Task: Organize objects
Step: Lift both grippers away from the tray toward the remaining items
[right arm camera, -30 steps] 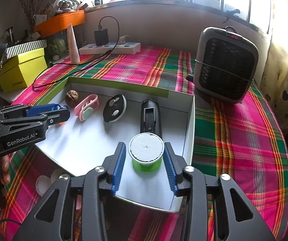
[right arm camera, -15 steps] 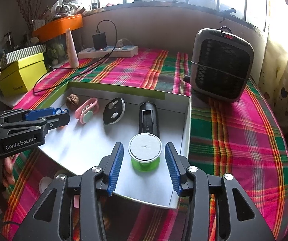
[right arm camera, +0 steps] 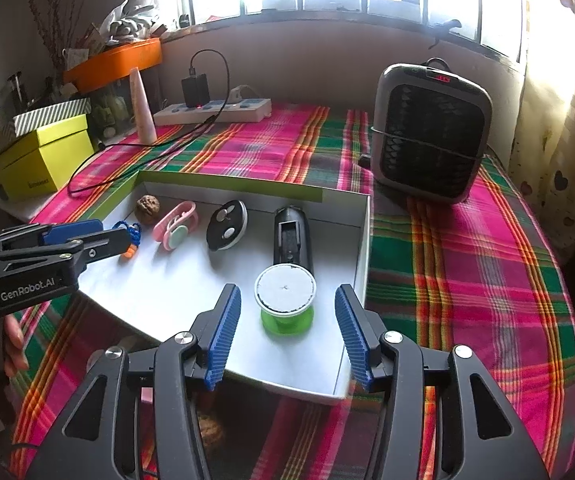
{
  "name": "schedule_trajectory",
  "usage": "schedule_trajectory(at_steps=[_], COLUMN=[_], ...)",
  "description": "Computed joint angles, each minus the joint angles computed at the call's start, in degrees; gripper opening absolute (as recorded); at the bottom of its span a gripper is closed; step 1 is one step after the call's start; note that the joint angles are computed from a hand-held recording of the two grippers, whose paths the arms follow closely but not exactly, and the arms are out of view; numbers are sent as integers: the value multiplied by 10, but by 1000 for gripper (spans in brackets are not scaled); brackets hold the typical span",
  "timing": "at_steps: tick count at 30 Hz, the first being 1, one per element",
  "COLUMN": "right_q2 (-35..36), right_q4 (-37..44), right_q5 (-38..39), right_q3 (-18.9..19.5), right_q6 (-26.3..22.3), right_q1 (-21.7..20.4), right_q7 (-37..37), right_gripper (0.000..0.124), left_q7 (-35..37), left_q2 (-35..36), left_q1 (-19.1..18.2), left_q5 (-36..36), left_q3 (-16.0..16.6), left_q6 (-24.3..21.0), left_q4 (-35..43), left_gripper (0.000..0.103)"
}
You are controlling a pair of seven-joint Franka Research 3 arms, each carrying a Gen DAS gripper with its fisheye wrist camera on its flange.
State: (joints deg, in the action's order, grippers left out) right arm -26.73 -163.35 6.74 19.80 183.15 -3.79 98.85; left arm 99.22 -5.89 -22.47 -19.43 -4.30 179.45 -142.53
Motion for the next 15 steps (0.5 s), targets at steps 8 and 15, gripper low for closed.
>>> schedule_trajectory(at_steps=[8, 15], right_q2=[-37, -73], right_q4=[-23, -43], right_q5=[7, 8], right_q3=[6, 7], right_q6=[-2, -12], right_q1=[2, 12], right_q7=[18, 31], right_gripper=[50, 50], left_q7=[32, 33], left_q2=[-36, -74], left_q1=[-55, -104], left_q5=[-38, -32], left_q3=[45, 90], left_q6=[8, 13], left_q4=[-29, -64], left_gripper=[47, 47])
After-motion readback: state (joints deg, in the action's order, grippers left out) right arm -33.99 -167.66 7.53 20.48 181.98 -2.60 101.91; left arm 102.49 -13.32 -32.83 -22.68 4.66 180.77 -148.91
